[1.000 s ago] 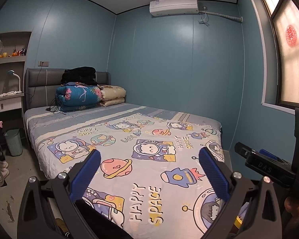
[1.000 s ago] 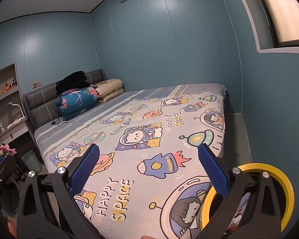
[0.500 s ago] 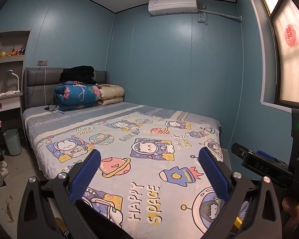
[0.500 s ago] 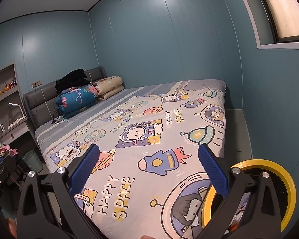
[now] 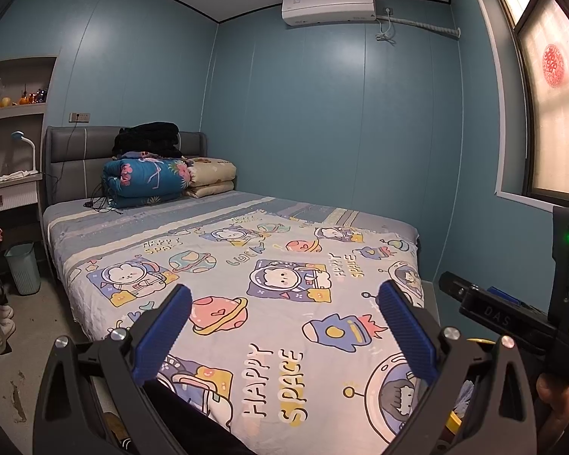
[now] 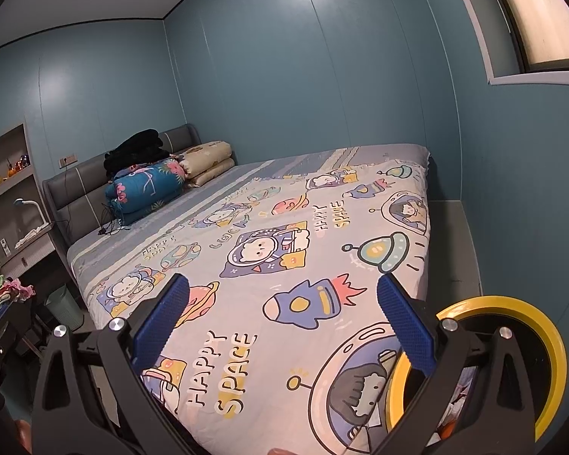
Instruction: Collect trash
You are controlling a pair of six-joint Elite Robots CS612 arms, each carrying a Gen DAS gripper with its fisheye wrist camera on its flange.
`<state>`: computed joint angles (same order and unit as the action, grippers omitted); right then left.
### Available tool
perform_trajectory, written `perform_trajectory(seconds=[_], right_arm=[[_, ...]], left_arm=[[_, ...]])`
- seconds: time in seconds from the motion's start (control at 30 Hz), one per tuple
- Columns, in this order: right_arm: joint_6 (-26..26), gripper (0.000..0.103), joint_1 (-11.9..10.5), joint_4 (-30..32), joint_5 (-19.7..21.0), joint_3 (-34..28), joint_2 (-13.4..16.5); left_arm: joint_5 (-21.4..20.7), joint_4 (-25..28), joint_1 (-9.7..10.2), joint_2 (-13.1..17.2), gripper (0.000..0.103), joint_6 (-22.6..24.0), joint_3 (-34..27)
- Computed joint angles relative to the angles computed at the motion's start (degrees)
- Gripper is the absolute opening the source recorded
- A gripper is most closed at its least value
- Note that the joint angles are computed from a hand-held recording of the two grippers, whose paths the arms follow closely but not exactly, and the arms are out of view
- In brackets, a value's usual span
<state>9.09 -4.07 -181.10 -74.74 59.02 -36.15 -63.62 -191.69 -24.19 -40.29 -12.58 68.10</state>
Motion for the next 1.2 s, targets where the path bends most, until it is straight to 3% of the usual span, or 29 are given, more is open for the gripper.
perform_trajectory(seconds=[1.2], right_arm=[[0.4, 0.095, 0.0, 2.4, 0.4, -0.8, 0.4]], left_arm=[[-1.1, 0.8, 0.35, 0.1, 0.095, 0.3, -0.2]])
